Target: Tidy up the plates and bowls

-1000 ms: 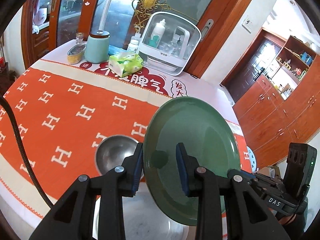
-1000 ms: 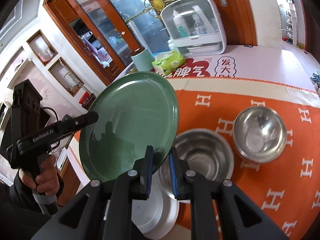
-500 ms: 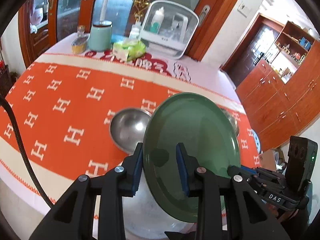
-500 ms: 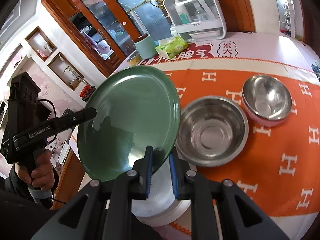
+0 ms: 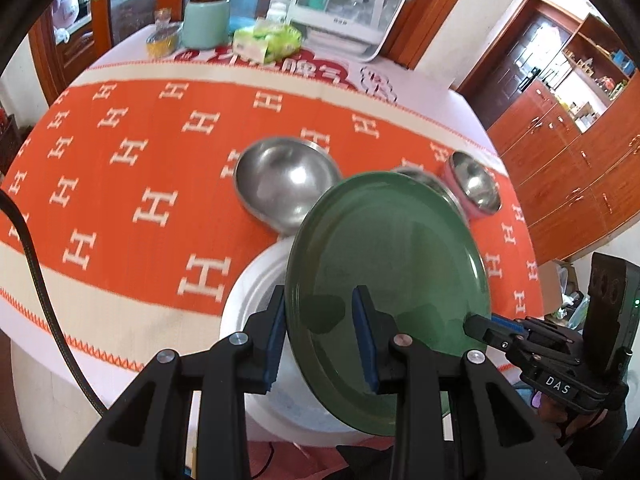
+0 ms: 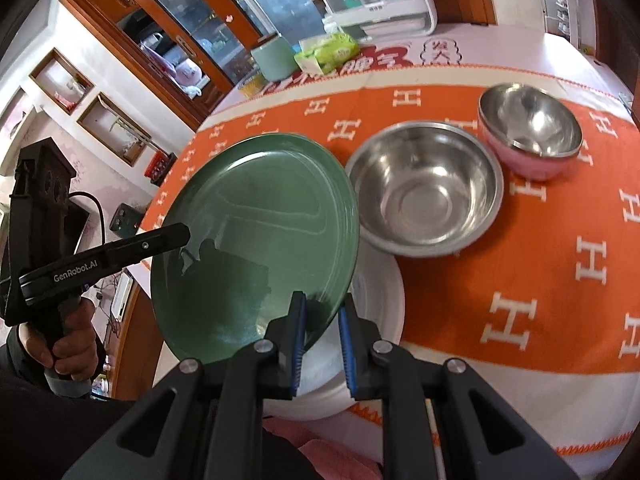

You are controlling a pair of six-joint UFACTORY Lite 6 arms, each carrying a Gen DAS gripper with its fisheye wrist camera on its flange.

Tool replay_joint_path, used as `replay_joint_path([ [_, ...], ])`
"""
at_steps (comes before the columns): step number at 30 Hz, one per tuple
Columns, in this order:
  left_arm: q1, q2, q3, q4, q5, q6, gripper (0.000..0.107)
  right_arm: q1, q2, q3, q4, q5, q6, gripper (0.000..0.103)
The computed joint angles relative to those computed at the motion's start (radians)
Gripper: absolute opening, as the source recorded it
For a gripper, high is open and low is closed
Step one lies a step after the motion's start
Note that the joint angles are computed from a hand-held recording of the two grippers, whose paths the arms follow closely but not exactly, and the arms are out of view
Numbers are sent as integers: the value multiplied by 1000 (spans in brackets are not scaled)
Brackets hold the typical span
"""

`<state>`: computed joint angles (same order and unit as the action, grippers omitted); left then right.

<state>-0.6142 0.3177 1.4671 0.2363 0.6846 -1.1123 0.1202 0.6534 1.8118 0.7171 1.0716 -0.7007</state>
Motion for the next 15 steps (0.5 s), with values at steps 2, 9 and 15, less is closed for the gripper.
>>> replay_joint_path([
  [2, -1, -6, -30, -15, -12, -1, 30, 11, -15, -35, -18, -7, 3, 17],
  [9, -3, -12, -128, -69, -52, 2, 30, 54, -61, -150, -85, -48, 20, 19],
  [15, 11, 26, -151, -128, -63, 38, 30, 91, -65, -191, -138, -93, 60, 19],
])
